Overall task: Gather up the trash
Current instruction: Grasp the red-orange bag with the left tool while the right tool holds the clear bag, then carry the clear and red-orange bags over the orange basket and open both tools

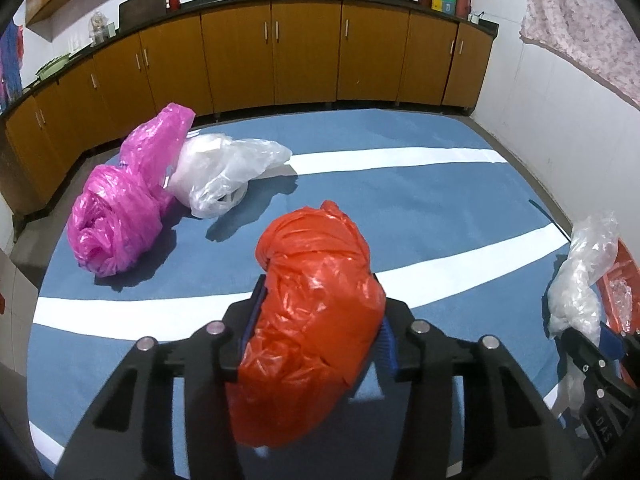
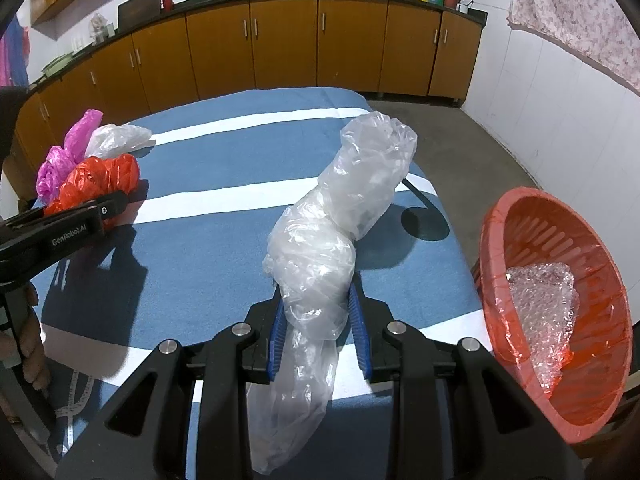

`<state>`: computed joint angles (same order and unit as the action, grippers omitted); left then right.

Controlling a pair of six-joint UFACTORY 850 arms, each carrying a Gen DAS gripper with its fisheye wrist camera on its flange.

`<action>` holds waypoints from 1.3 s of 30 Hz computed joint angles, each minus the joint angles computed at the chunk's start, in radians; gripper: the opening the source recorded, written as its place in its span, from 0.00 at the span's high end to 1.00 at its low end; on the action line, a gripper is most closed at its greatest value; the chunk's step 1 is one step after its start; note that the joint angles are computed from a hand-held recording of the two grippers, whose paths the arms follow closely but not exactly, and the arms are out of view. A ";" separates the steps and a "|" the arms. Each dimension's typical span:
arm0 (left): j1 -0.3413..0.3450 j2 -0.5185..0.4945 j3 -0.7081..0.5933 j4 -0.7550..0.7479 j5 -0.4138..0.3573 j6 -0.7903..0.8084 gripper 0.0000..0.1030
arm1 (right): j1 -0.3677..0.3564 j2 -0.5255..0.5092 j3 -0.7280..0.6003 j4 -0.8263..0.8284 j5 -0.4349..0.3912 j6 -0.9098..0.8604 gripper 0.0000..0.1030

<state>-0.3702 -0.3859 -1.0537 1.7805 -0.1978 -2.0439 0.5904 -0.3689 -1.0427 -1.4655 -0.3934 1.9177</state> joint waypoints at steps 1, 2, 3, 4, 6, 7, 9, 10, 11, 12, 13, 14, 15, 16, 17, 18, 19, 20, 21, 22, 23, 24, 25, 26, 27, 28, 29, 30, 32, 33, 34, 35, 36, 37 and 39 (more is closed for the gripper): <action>-0.001 0.003 0.003 0.014 -0.001 -0.012 0.56 | 0.001 0.002 0.002 -0.002 -0.001 0.002 0.71; -0.003 0.005 0.005 0.024 -0.003 -0.021 0.57 | 0.000 0.000 0.000 0.000 -0.001 -0.001 0.71; -0.005 0.008 0.008 0.032 -0.006 -0.027 0.57 | 0.000 0.001 0.001 0.002 -0.002 -0.003 0.71; -0.007 0.013 0.012 0.050 -0.011 -0.042 0.57 | 0.001 0.004 0.003 0.000 -0.003 -0.001 0.71; -0.012 0.025 0.022 0.073 -0.021 -0.064 0.57 | 0.003 0.010 0.010 -0.003 -0.004 0.005 0.71; -0.015 0.033 0.028 0.096 -0.025 -0.088 0.57 | 0.004 0.015 0.014 -0.007 -0.005 0.010 0.71; -0.019 0.052 0.044 0.138 -0.031 -0.130 0.58 | 0.006 0.023 0.021 -0.010 -0.006 0.015 0.71; -0.020 0.060 0.051 0.152 -0.032 -0.143 0.58 | 0.008 0.029 0.026 -0.014 -0.008 0.020 0.72; -0.024 0.074 0.064 0.182 -0.037 -0.172 0.58 | 0.009 0.034 0.032 -0.019 -0.009 0.026 0.72; -0.026 0.086 0.076 0.208 -0.040 -0.196 0.58 | 0.011 0.043 0.039 -0.026 -0.013 0.035 0.72; -0.030 0.098 0.086 0.225 -0.044 -0.212 0.58 | 0.013 0.048 0.044 -0.030 -0.015 0.040 0.72; -0.033 0.107 0.094 0.237 -0.046 -0.224 0.58 | 0.015 0.057 0.052 -0.038 -0.018 0.050 0.72; -0.037 0.120 0.105 0.250 -0.050 -0.235 0.58 | 0.017 0.066 0.060 -0.045 -0.022 0.059 0.72; -0.040 0.129 0.112 0.259 -0.052 -0.244 0.58 | 0.019 0.075 0.068 -0.051 -0.025 0.068 0.72; -0.045 0.144 0.126 0.276 -0.058 -0.261 0.58 | 0.020 0.082 0.075 -0.057 -0.027 0.076 0.72; -0.050 0.156 0.137 0.287 -0.061 -0.272 0.58 | 0.022 0.090 0.082 -0.061 -0.029 0.084 0.72; -0.053 0.164 0.143 0.292 -0.063 -0.278 0.58 | 0.024 0.097 0.087 -0.064 -0.032 0.090 0.72; -0.059 0.175 0.152 0.297 -0.065 -0.284 0.58 | 0.026 0.106 0.095 -0.071 -0.035 0.099 0.72; -0.063 0.186 0.162 0.302 -0.068 -0.289 0.58 | 0.029 0.116 0.103 -0.079 -0.038 0.110 0.72; -0.068 0.198 0.173 0.305 -0.071 -0.290 0.58 | 0.031 0.126 0.112 -0.089 -0.040 0.124 0.72; -0.074 0.203 0.175 0.292 -0.075 -0.278 0.58 | 0.033 0.134 0.118 -0.096 -0.041 0.135 0.72; -0.078 0.210 0.180 0.284 -0.080 -0.268 0.58 | 0.035 0.144 0.126 -0.105 -0.043 0.148 0.72; -0.084 0.220 0.187 0.276 -0.086 -0.258 0.58 | 0.037 0.154 0.134 -0.115 -0.046 0.161 0.72; -0.089 0.225 0.190 0.270 -0.090 -0.252 0.58 | 0.038 0.162 0.141 -0.124 -0.048 0.171 0.72; -0.094 0.233 0.195 0.263 -0.092 -0.246 0.58 | 0.040 0.172 0.149 -0.131 -0.052 0.181 0.72; -0.097 0.237 0.196 0.257 -0.093 -0.241 0.58 | 0.042 0.177 0.153 -0.135 -0.054 0.185 0.72; -0.102 0.244 0.200 0.250 -0.096 -0.236 0.58 | 0.044 0.188 0.160 -0.139 -0.059 0.191 0.72; -0.107 0.250 0.203 0.246 -0.098 -0.232 0.58 | 0.046 0.196 0.166 -0.142 -0.062 0.194 0.72; -0.115 0.260 0.208 0.242 -0.102 -0.229 0.58 | 0.051 0.211 0.177 -0.146 -0.069 0.201 0.72; -0.121 0.266 0.211 0.236 -0.105 -0.225 0.58 | 0.053 0.221 0.185 -0.150 -0.074 0.206 0.72; -0.126 0.272 0.215 0.229 -0.108 -0.219 0.58 | 0.055 0.231 0.193 -0.154 -0.078 0.211 0.72; -0.131 0.278 0.218 0.223 -0.111 -0.213 0.58 | 0.058 0.237 0.196 -0.154 -0.082 0.211 0.72; -0.137 0.285 0.221 0.216 -0.114 -0.206 0.58 | 0.058 0.243 0.200 -0.155 -0.085 0.213 0.72; -0.142 0.291 0.223 0.211 -0.116 -0.202 0.58 | 0.060 0.252 0.206 -0.158 -0.089 0.216 0.72; -0.151 0.301 0.228 0.206 -0.121 -0.197 0.58 | 0.063 0.265 0.216 -0.164 -0.096 0.225 0.72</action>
<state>-0.5211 -0.0847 -0.8255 1.9864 -0.3183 -2.2409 0.6533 -0.1036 -0.8263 -1.6297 -0.4899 2.1430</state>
